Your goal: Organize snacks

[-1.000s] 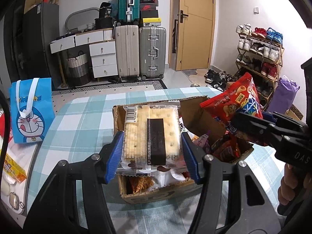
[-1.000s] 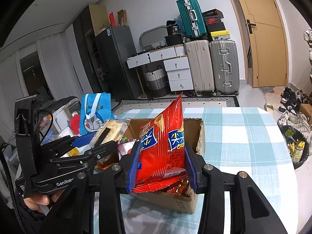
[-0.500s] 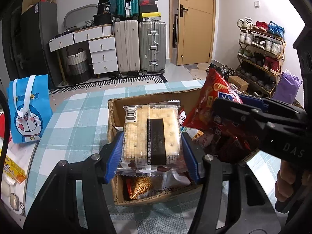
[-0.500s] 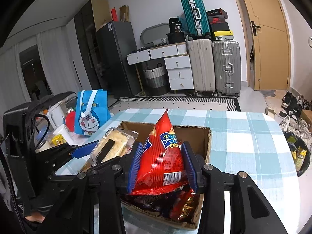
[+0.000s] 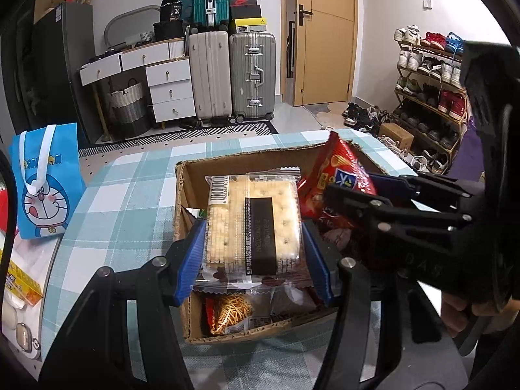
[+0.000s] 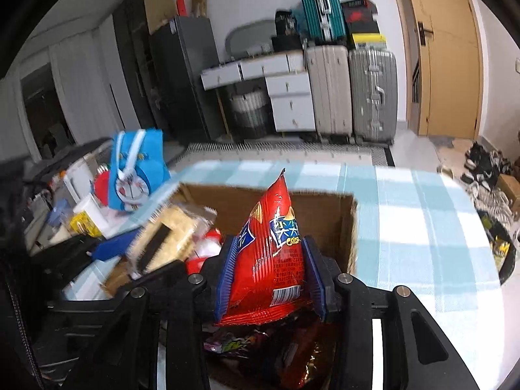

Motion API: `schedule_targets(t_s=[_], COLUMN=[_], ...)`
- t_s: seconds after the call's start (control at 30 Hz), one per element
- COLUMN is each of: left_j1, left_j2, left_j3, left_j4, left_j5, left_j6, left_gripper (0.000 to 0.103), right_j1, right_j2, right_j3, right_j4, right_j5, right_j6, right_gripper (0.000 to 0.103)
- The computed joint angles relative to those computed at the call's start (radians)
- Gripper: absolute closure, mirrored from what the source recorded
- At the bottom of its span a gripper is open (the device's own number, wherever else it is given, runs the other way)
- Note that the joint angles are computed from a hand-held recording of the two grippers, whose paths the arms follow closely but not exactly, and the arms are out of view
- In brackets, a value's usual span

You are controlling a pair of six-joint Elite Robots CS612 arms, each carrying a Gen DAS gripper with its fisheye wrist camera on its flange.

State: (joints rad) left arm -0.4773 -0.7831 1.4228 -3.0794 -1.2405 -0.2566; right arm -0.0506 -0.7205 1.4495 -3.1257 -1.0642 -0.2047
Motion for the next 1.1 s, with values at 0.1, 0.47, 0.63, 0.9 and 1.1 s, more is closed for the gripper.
schedule_targets(t_s=[0.1,0.47,0.63,0.9,1.1], left_j1=[0.002,0.004,0.005,0.007,0.004], left_j2=[0.006,0.013,0.000,-0.046,-0.085], left_j3=[-0.007,-0.020,0.006,0.098,0.190], left_j4=[0.005,0.026,-0.004,-0.101,-0.195], left_j5=[-0.002,-0.002,-0.021,-0.051,-0.023], left_j6=[-0.002,0.005,0.014,-0.003,-0.034], left_gripper=[0.048,0.047,0.029,0.005,0.001], right_j1=[0.005,-0.029,-0.045,-0.078,-0.092], right_j2=[-0.006,-0.030,-0.055,-0.081,-0.089], right_j3=[0.006,0.069,0.122,0.183,0.228], right_j4=[0.009,-0.091,-0.155,-0.221,-0.282], right_j5=[-0.025,0.049,0.061,0.103,0.138], right_j6=[-0.034,-0.031,-0.018,0.042,0.059], right_gripper=[0.063,0.052,0.024,0.001,0.001])
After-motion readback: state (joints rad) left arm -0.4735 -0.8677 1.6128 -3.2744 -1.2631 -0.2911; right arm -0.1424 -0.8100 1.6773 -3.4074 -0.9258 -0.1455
